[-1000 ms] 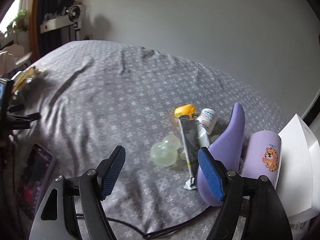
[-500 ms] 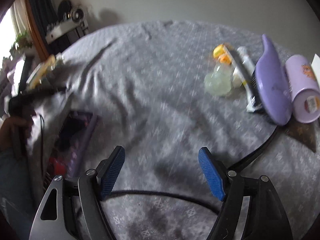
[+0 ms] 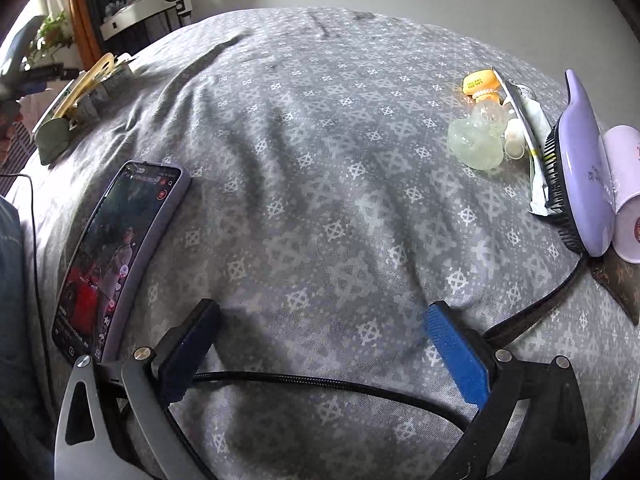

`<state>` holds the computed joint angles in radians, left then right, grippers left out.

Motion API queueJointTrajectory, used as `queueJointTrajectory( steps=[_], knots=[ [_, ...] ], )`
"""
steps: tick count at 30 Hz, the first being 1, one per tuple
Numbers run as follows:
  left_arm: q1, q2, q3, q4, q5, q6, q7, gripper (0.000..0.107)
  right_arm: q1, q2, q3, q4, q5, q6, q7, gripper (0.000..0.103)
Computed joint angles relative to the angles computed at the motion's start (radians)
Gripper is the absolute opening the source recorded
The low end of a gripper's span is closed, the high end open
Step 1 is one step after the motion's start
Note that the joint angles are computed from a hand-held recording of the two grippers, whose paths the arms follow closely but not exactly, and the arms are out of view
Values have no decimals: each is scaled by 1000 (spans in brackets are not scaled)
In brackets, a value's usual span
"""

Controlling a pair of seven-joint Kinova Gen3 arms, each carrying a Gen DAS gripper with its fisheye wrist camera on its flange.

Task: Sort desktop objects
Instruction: 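Reach the left gripper into the caddy and grasp the cream phone case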

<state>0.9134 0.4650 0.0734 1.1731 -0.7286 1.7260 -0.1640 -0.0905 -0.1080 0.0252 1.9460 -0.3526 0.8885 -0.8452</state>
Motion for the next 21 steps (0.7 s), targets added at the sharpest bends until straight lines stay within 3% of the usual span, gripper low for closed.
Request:
queueJointTrajectory(
  steps=[3, 13, 17, 21],
  knots=[
    [-41, -17, 24, 51, 29, -32, -71, 103, -1, 1, 0, 2, -3, -3, 1, 103],
    [-64, -88, 19, 178, 42, -243, 65, 102, -4, -1, -3, 5, 5, -7, -6, 103],
    [-79, -122, 32, 219, 45, -269, 151, 86, -6, -1, -4, 5, 6, -8, -9, 103],
    [-68, -99, 49, 188, 14, -219, 142, 76, -5, 0, -2, 6, 4, -9, -6, 103]
  ],
)
